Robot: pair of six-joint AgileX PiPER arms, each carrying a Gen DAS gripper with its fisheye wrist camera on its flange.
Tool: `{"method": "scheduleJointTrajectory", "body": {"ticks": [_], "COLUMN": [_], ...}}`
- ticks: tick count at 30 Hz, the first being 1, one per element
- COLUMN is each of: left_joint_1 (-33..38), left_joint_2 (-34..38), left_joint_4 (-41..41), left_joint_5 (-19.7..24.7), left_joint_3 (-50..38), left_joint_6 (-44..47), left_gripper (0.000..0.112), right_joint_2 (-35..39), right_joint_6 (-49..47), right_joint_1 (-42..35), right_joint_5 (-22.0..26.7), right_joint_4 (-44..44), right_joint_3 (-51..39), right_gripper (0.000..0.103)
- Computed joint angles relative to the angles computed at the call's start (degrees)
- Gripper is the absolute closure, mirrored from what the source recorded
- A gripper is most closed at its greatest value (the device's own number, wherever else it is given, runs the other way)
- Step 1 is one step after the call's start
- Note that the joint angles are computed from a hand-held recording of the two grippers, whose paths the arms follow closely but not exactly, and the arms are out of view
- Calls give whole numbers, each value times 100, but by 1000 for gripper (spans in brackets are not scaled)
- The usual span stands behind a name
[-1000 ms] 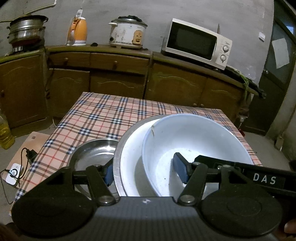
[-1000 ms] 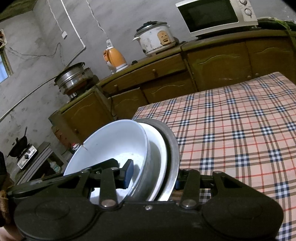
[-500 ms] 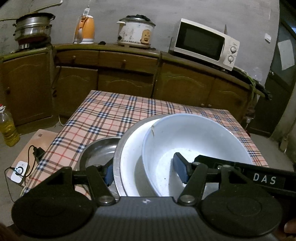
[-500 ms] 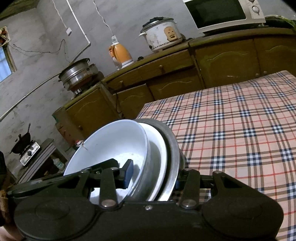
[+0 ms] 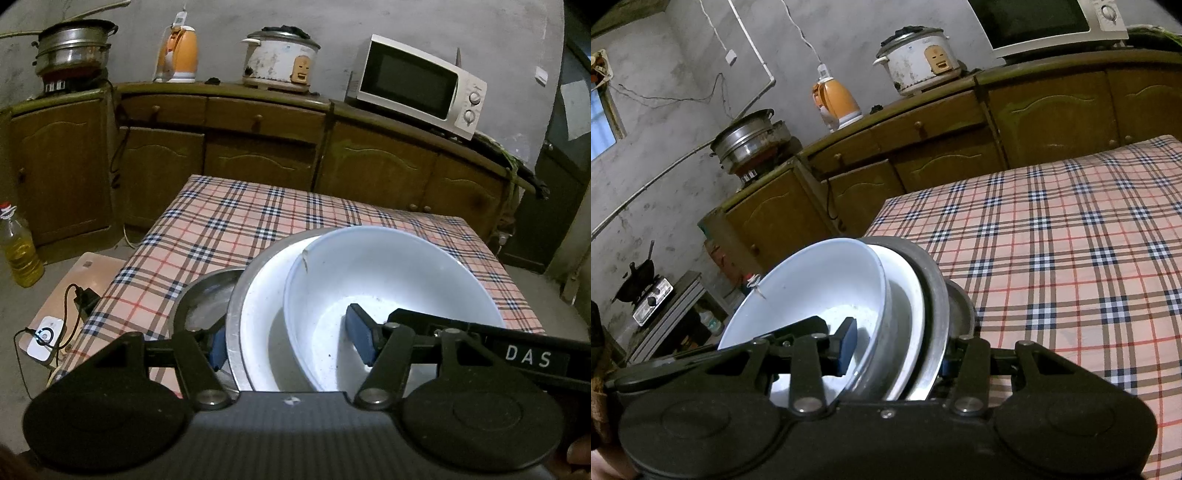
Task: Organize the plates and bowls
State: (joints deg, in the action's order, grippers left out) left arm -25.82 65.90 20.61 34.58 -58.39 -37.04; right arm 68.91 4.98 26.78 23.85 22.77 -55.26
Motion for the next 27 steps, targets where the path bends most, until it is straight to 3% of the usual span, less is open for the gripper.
{"method": "scheduleJointTrajectory", "body": {"ticks": [27], "left_joint_1": [682], "left_joint_2": [-80], "left_joint_4": [-757], "left_joint_5": [-109], "left_joint_3": [131], "left_joint_6": [796], "left_gripper": [48], "right_joint_2": [548], "right_joint_6": [620], "right_joint_1": [506], "right_joint_5": [-218], "right_joint_4": [-566], "right_joint_3": [-311], "right_gripper": [51]}}
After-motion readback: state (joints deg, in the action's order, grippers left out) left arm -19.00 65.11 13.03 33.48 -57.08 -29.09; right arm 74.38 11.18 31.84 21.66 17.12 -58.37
